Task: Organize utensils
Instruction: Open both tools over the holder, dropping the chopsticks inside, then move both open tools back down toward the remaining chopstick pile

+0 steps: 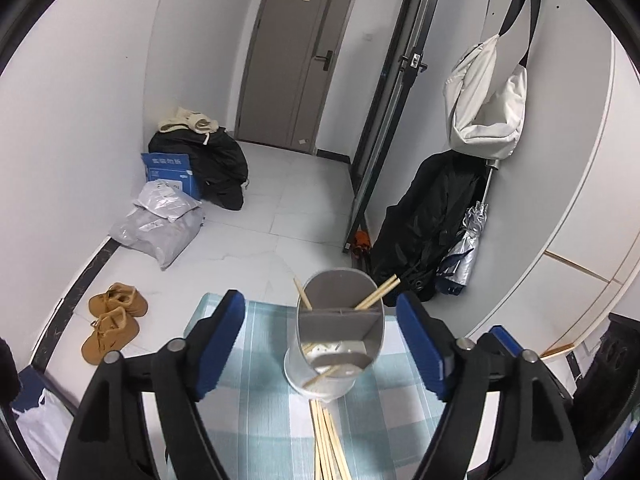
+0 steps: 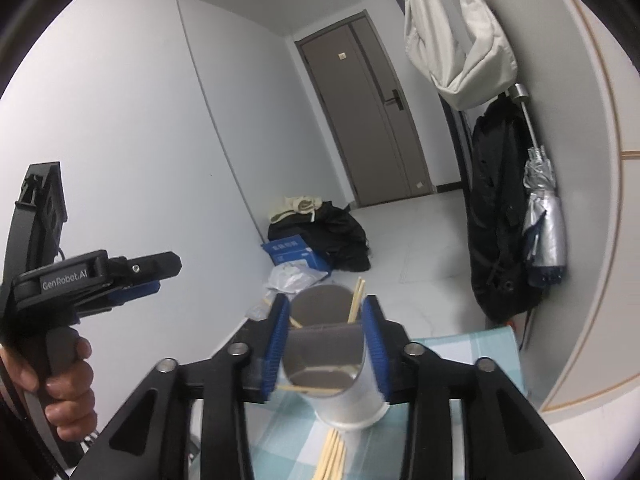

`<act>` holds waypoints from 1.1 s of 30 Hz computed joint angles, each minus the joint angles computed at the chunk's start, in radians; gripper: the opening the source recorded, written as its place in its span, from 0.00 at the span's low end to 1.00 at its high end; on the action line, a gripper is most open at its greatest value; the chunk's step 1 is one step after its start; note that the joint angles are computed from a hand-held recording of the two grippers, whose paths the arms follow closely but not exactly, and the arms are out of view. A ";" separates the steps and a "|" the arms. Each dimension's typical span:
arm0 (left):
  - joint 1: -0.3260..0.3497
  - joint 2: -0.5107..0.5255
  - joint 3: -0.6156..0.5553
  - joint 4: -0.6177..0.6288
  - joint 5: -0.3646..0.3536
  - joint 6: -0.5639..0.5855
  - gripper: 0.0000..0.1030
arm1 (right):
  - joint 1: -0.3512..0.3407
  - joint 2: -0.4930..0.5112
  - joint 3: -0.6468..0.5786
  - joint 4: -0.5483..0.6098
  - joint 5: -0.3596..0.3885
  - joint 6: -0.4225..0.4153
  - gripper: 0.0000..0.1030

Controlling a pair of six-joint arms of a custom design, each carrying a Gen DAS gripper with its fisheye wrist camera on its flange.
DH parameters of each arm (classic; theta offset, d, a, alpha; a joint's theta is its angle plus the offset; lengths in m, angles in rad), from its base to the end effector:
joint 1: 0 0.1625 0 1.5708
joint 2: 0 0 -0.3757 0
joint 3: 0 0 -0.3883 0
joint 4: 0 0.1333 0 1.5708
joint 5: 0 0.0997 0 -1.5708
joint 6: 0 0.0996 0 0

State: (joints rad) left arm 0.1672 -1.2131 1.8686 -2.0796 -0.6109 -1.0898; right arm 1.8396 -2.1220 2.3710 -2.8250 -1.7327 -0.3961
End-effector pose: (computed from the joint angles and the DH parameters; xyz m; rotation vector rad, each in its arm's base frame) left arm -0.4865 -0.3000 0.2066 0.4777 2.4170 -1.1572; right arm 0.1970 -0.2735 0.4184 0.7333 -2.4764 1.4021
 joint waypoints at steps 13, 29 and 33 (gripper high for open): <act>-0.102 -0.050 0.089 0.179 0.053 -0.183 0.83 | -0.006 -0.216 0.111 0.109 -0.001 -0.034 0.55; -0.100 -0.023 0.205 0.064 0.022 -0.201 0.88 | -0.080 -0.336 0.212 0.165 -0.069 -0.074 0.77; -0.088 -0.015 0.236 0.005 -0.010 -0.181 0.87 | -0.114 -0.354 0.231 0.177 -0.066 -0.092 0.77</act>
